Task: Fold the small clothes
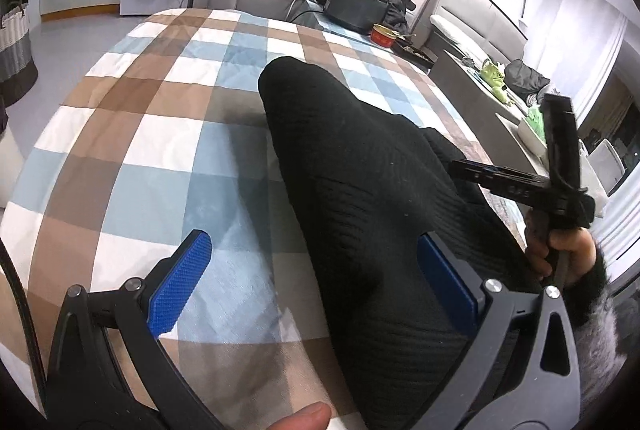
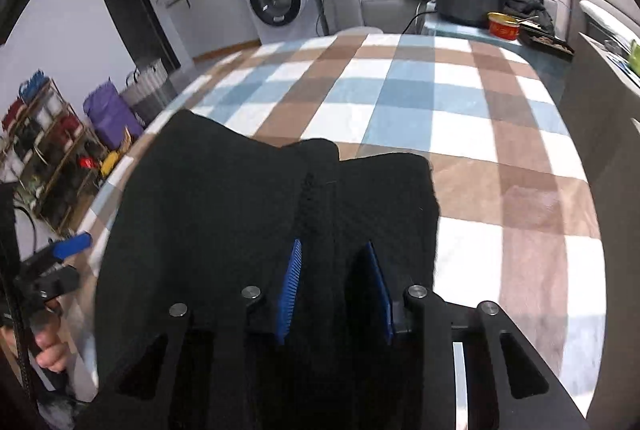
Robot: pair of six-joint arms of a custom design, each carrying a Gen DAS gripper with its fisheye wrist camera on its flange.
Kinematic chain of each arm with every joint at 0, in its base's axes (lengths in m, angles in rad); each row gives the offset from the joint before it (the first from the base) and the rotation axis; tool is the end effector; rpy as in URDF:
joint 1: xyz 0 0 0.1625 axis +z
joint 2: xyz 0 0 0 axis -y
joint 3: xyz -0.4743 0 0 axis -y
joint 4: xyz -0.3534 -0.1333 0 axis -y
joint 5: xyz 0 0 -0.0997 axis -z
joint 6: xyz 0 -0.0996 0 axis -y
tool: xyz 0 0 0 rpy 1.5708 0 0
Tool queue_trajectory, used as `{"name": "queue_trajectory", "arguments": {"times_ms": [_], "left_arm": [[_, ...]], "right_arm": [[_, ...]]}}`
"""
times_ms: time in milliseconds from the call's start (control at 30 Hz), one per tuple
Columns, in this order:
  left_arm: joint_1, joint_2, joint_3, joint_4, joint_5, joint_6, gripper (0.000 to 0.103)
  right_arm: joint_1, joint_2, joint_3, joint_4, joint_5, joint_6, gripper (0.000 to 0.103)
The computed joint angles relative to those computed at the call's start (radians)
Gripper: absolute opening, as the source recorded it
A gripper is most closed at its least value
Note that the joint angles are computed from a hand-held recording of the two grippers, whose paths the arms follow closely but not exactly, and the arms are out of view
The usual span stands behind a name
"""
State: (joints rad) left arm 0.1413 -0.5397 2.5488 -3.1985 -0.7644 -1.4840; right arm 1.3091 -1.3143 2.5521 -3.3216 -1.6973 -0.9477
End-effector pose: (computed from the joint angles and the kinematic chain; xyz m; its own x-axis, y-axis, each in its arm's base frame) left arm -0.2917 -0.2487 -0.0149 -0.9008 -0.0675 -0.4289 0.2475 0.7316 -0.6351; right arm 0.0206 -0.3898 0.2501 -0.7329 -0.4988 0.4627 -0.6336 0.7481 -0.1971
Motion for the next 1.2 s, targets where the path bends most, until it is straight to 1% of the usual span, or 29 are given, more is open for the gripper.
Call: {"name": "queue_trajectory", "arguments": {"times_ms": [33,100,200,267,300,333,400,500,533,567,633,667,700,767,800,833,867,933,1000,1033,1100,1133,1200], "left_arm": [[0.005,0.004,0.003,-0.014,-0.002,0.006,0.102],[0.015,0.015,0.006,-0.039,-0.014,0.014,0.102],[0.031,0.034,0.012,-0.081,-0.027,0.028,0.102],[0.042,0.043,0.014,-0.096,-0.033,0.038,0.102],[0.044,0.046,0.016,-0.100,-0.033,0.037,0.102],[0.046,0.048,0.020,-0.108,-0.034,0.033,0.102],[0.048,0.052,0.029,-0.126,-0.033,0.027,0.102],[0.048,0.048,0.040,-0.130,-0.026,0.012,0.102],[0.049,0.048,0.042,-0.132,-0.025,0.009,0.102],[0.051,0.049,0.043,-0.133,-0.025,0.007,0.102],[0.062,0.057,0.044,-0.156,-0.033,0.015,0.102],[0.069,0.062,0.043,-0.167,-0.040,0.023,0.102],[0.071,0.067,0.043,-0.173,-0.044,0.025,0.102],[0.073,0.072,0.043,-0.176,-0.048,0.024,0.102],[0.073,0.073,0.043,-0.178,-0.049,0.025,0.102],[0.072,0.073,0.044,-0.177,-0.047,0.022,0.102],[0.071,0.073,0.045,-0.176,-0.046,0.019,0.102],[0.071,0.073,0.045,-0.174,-0.047,0.015,0.102],[0.068,0.074,0.045,-0.175,-0.047,0.012,0.102],[0.067,0.073,0.044,-0.172,-0.048,0.014,0.102],[0.064,0.071,0.042,-0.164,-0.045,0.011,0.102],[0.063,0.071,0.042,-0.165,-0.046,0.011,0.102],[0.060,0.073,0.039,-0.167,-0.049,0.016,0.102]], "right_arm": [[0.000,0.015,-0.005,-0.007,-0.006,0.003,0.034],[0.002,0.031,-0.022,0.014,-0.014,0.015,0.034],[0.013,0.045,-0.039,0.035,-0.026,0.005,0.034],[0.022,0.058,-0.038,0.022,-0.030,-0.013,0.017],[0.025,0.056,-0.039,0.035,-0.025,-0.022,0.005],[0.023,0.048,-0.032,0.034,-0.005,-0.031,0.005],[0.025,0.024,0.012,-0.048,0.052,-0.079,0.004],[0.024,-0.044,0.060,-0.113,0.121,-0.099,0.004],[0.019,-0.059,0.082,-0.173,0.138,-0.105,0.004],[0.012,-0.068,0.093,-0.215,0.140,-0.102,0.004],[0.010,-0.058,0.075,-0.219,0.078,-0.064,0.004],[0.003,-0.027,0.064,-0.241,0.039,-0.040,0.004],[0.001,0.008,0.044,-0.239,-0.013,-0.015,0.005],[-0.012,0.056,0.011,-0.219,-0.080,0.016,0.005],[-0.020,0.060,-0.002,-0.192,-0.093,0.036,0.008],[-0.036,0.048,-0.007,-0.161,-0.074,0.052,0.010],[-0.055,0.023,-0.003,-0.135,-0.036,0.061,0.012],[-0.079,-0.032,0.004,-0.080,-0.006,0.066,0.026],[-0.113,-0.105,0.026,-0.020,0.015,0.052,0.027],[-0.141,-0.153,0.042,0.020,0.034,0.035,0.027],[-0.230,-0.291,0.074,0.168,0.101,-0.014,0.027],[-0.272,-0.350,0.090,0.224,0.129,-0.040,0.027],[-0.382,-0.488,0.130,0.345,0.177,-0.106,0.027]]}}
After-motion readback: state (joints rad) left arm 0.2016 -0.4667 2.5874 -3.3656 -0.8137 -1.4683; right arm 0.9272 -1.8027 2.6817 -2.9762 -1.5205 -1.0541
